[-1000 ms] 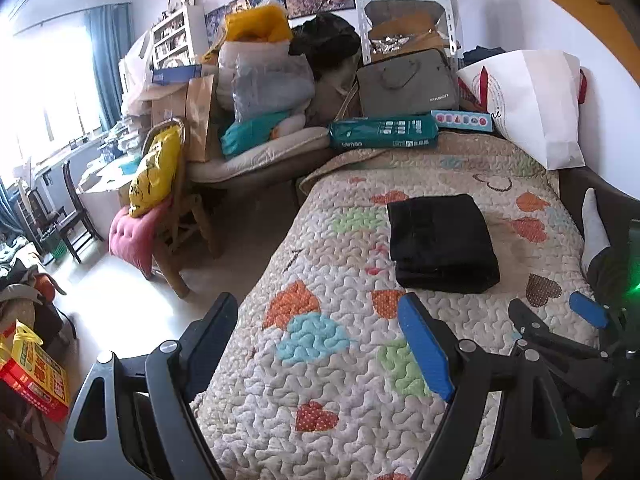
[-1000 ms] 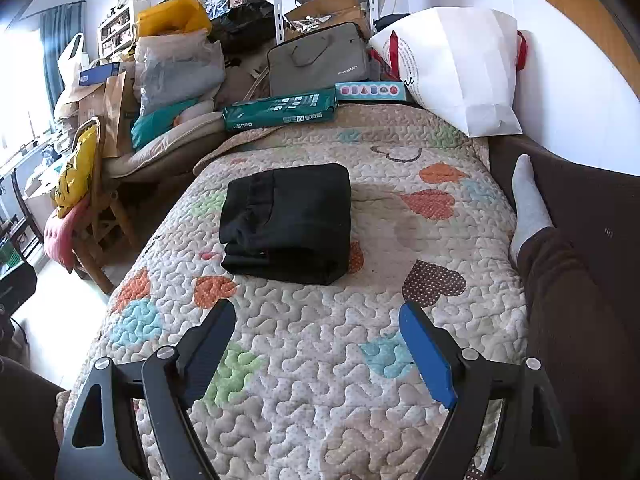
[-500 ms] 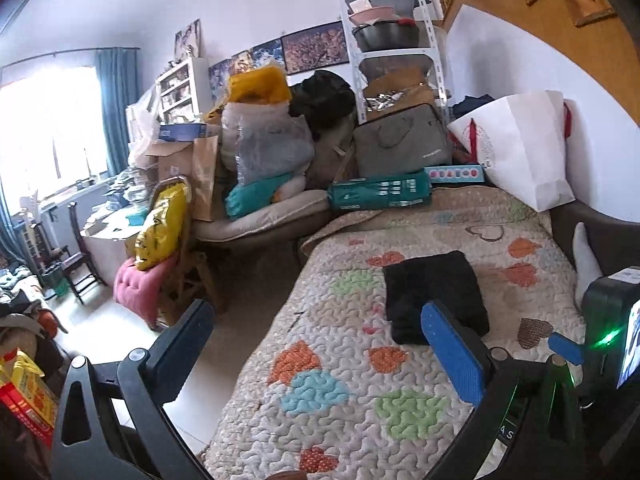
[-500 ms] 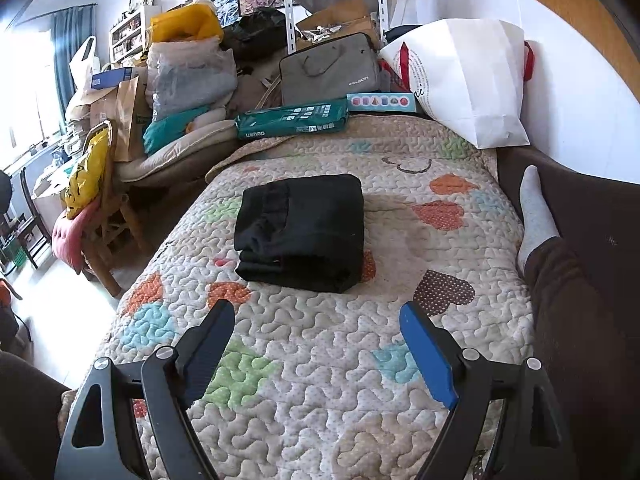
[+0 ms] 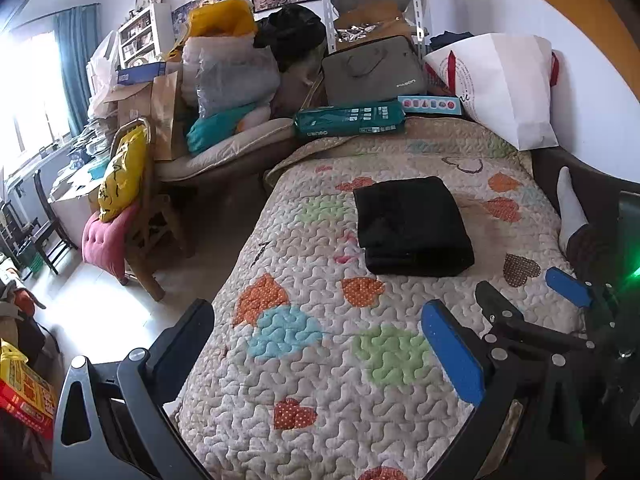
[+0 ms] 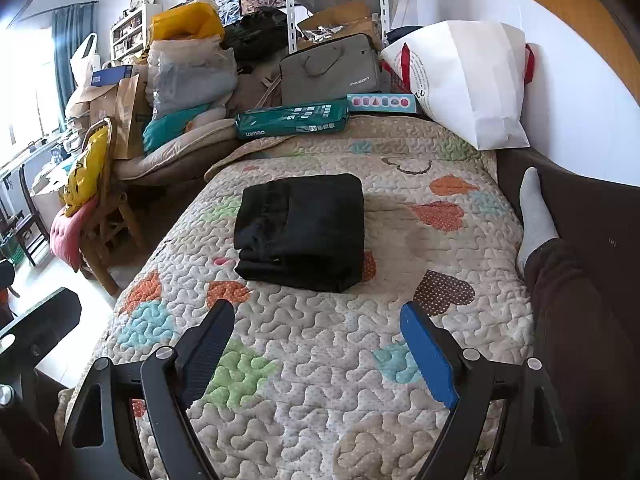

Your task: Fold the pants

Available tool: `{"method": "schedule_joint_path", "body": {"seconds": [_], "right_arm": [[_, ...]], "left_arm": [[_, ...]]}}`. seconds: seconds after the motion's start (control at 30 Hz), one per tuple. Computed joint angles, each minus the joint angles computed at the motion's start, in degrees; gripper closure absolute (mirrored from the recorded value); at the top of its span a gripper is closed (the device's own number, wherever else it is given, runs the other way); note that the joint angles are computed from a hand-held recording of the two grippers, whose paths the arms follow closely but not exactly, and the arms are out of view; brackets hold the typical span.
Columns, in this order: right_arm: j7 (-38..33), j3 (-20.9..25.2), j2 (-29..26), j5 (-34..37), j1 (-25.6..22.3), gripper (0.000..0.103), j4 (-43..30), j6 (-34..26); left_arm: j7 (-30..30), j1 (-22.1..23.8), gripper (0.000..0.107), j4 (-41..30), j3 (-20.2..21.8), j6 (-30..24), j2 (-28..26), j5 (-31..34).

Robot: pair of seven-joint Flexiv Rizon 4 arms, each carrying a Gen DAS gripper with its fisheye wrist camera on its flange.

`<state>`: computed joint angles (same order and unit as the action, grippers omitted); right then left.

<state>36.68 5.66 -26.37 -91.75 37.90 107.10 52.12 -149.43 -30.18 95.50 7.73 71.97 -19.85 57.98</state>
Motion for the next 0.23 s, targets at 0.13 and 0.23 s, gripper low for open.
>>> {"method": "schedule_joint_path", "body": {"seconds": [0.13, 0.23], "right_arm": [[-0.3, 0.1, -0.1, 0.4, 0.1, 0.014, -0.1, -0.1], [-0.6, 0.0, -0.2, 0.7, 0.1, 0.014, -0.1, 0.1]], "left_arm": [[1.1, 0.6, 0.004, 0.4, -0.3, 0.2, 0.1, -1.1], [1.6, 0.5, 0.004, 0.4, -0.3, 0.2, 0.0, -1.4]]}}
